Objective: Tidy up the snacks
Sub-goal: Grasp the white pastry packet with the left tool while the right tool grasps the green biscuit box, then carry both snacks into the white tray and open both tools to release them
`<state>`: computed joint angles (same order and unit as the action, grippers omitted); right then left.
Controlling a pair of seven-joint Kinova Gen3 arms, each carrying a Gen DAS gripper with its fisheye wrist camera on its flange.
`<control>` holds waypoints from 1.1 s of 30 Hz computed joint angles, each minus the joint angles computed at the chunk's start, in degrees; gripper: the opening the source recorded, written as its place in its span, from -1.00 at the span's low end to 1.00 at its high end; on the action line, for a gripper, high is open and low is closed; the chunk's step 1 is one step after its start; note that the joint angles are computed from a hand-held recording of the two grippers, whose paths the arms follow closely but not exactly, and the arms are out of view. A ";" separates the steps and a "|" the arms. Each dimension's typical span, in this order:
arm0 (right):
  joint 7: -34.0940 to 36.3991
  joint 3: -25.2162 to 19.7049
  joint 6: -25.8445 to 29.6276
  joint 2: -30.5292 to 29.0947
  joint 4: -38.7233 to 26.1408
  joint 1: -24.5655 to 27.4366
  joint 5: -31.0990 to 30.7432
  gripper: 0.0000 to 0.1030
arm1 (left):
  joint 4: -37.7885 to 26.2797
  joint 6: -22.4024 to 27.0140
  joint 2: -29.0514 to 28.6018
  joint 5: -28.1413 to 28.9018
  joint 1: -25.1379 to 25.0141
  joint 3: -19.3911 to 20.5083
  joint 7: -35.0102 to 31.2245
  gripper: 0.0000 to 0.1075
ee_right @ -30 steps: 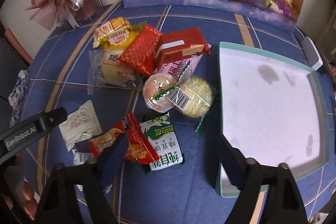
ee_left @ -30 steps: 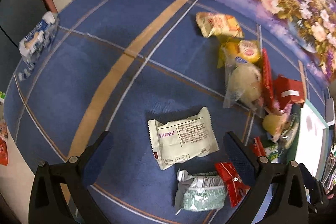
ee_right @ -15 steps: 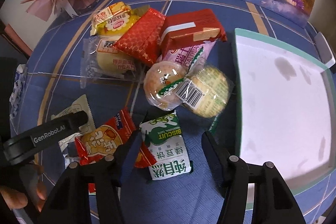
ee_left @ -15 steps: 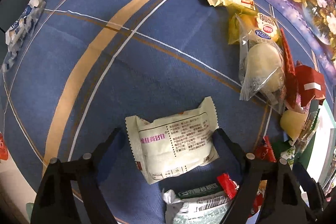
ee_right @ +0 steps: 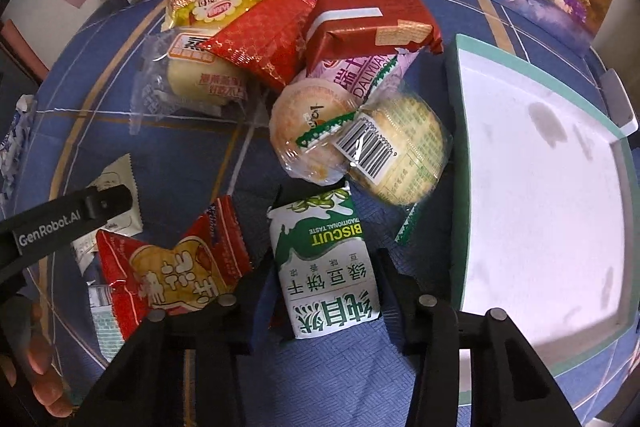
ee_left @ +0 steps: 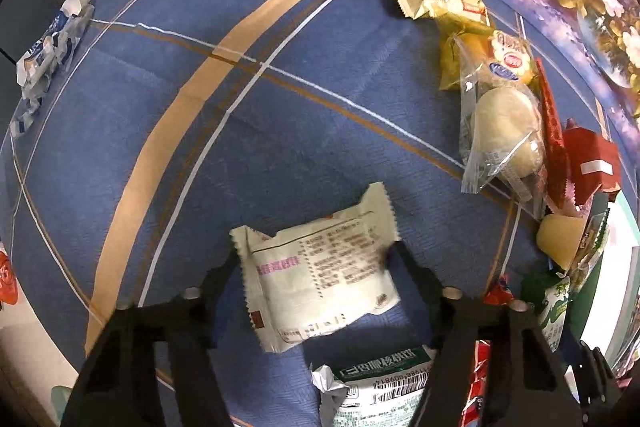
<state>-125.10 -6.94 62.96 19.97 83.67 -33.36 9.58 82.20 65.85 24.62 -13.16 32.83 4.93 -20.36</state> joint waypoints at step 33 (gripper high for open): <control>-12.18 2.97 -1.04 -13.95 10.05 12.72 4.29 -0.18 | -18.35 -1.47 4.64 -6.68 10.97 2.95 -6.10 0.04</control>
